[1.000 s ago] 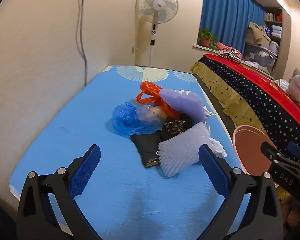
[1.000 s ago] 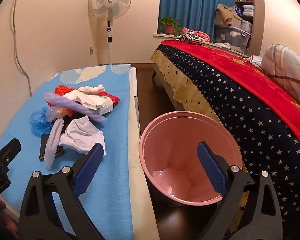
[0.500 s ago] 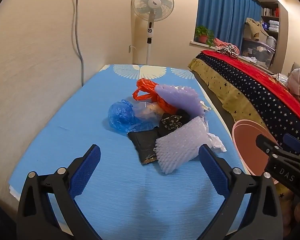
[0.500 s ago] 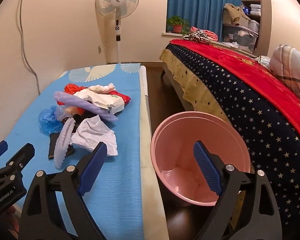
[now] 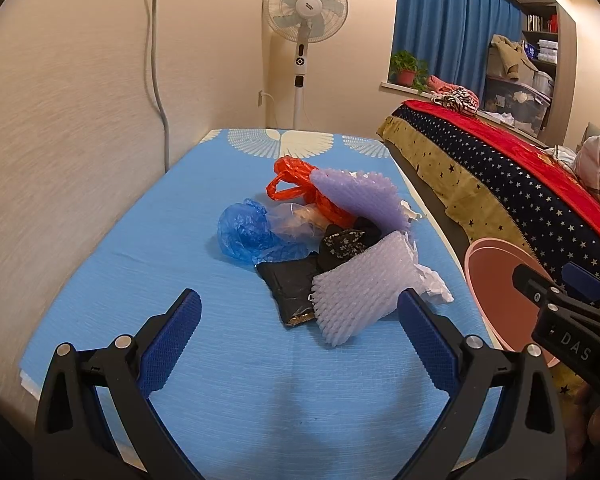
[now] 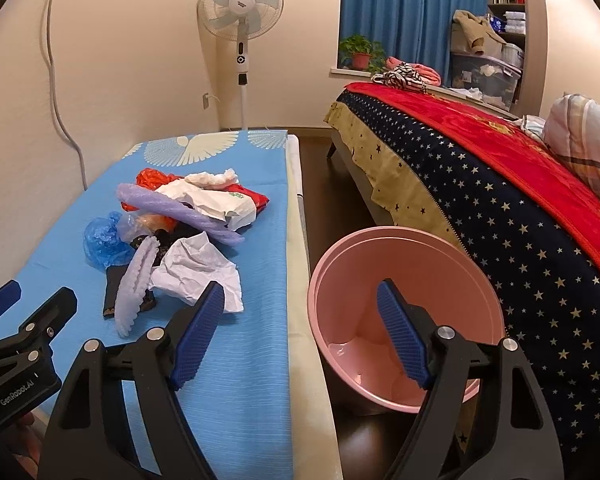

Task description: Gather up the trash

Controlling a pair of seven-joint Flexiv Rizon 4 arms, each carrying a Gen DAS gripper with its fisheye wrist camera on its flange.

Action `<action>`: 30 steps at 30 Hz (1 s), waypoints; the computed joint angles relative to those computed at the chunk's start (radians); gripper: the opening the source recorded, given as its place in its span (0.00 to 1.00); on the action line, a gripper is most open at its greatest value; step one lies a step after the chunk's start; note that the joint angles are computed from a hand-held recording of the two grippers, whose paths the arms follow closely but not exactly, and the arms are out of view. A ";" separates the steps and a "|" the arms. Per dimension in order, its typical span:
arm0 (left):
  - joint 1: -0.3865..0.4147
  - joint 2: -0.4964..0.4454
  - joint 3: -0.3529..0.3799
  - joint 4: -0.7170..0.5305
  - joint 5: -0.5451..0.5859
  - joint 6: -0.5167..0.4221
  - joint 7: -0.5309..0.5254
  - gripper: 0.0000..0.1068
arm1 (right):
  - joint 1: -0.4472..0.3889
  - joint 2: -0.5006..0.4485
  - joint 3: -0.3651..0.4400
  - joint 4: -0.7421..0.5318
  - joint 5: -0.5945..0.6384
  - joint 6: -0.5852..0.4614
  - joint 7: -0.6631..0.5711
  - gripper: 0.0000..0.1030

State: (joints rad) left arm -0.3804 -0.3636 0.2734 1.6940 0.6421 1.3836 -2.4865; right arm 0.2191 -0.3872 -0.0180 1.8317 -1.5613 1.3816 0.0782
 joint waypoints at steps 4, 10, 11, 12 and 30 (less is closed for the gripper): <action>-0.003 0.001 0.005 0.001 0.006 0.004 -0.011 0.89 | 0.002 0.000 0.000 0.000 0.001 -0.002 -0.004 0.75; 0.000 0.001 0.002 0.001 0.007 0.005 -0.011 0.89 | 0.002 0.000 0.000 0.000 0.000 -0.003 -0.002 0.75; 0.000 0.001 0.002 0.001 0.007 0.005 -0.011 0.89 | 0.002 0.000 0.001 0.000 0.001 -0.002 -0.004 0.75; -0.003 0.002 0.005 0.001 0.010 0.002 -0.015 0.89 | 0.002 0.000 0.001 0.000 0.001 -0.002 -0.003 0.75; 0.003 0.002 0.000 0.003 0.003 0.006 -0.003 0.89 | 0.002 0.001 0.002 -0.001 -0.008 -0.004 0.005 0.75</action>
State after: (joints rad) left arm -0.3776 -0.3620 0.2739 1.6972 0.6448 1.3896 -2.4897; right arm 0.2207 -0.3865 -0.0157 1.8305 -1.5691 1.3773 0.0829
